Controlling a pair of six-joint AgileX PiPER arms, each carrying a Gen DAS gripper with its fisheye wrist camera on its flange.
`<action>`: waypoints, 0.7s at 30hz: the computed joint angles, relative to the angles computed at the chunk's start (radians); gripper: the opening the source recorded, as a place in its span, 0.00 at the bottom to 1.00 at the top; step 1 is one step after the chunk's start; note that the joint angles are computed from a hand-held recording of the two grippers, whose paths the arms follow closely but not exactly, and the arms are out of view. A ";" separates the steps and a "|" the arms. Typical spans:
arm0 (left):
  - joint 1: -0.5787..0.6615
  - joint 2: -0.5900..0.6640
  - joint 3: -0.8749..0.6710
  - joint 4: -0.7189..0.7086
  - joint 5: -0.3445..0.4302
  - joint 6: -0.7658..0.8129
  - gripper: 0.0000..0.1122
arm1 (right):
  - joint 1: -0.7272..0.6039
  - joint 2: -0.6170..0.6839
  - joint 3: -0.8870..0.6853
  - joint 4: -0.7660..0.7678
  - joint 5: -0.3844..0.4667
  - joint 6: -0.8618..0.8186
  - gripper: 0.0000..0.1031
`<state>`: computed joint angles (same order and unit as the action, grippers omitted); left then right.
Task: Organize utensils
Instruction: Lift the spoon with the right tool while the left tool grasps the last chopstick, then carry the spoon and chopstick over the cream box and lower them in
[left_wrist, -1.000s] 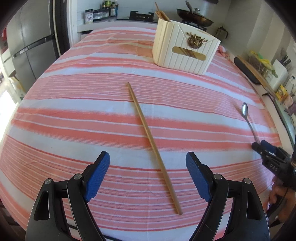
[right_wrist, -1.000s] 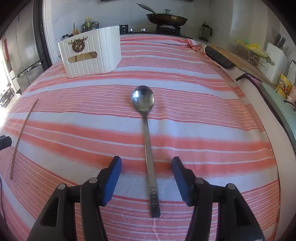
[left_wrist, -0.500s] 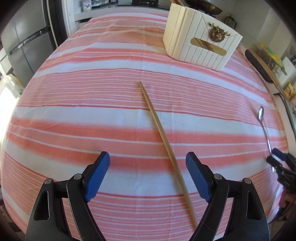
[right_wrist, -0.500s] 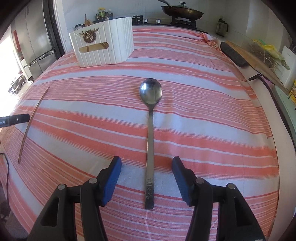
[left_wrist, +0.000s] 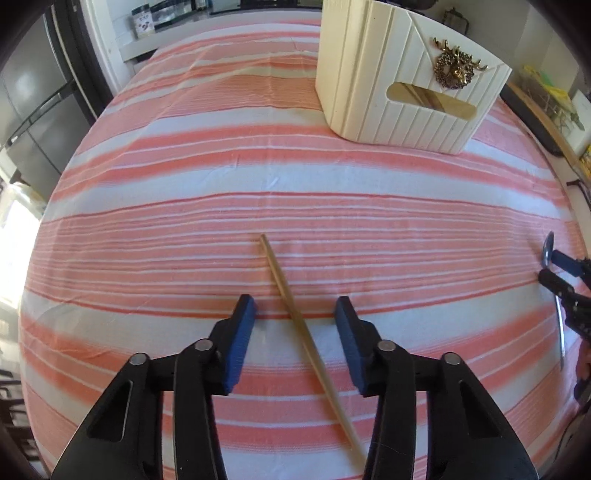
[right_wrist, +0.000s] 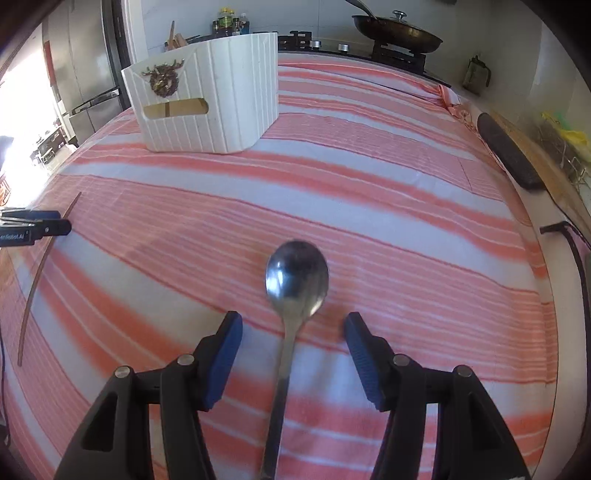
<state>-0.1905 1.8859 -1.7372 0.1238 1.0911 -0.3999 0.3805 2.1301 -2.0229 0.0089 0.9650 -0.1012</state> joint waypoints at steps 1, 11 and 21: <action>-0.001 0.004 -0.004 0.011 -0.002 -0.009 0.25 | 0.000 0.033 -0.053 0.003 0.015 0.021 0.58; 0.046 -0.185 0.226 -0.077 -0.246 0.002 0.03 | 0.004 -0.115 0.164 0.052 -0.185 0.053 0.35; -0.033 -0.458 0.286 -0.060 -0.342 -0.017 0.03 | 0.020 -0.438 0.446 0.255 -0.342 -0.117 0.35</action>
<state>-0.2233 1.4281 -1.4516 0.0635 0.7488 -0.4167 0.4004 1.6919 -1.5769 0.2634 0.6229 -0.2184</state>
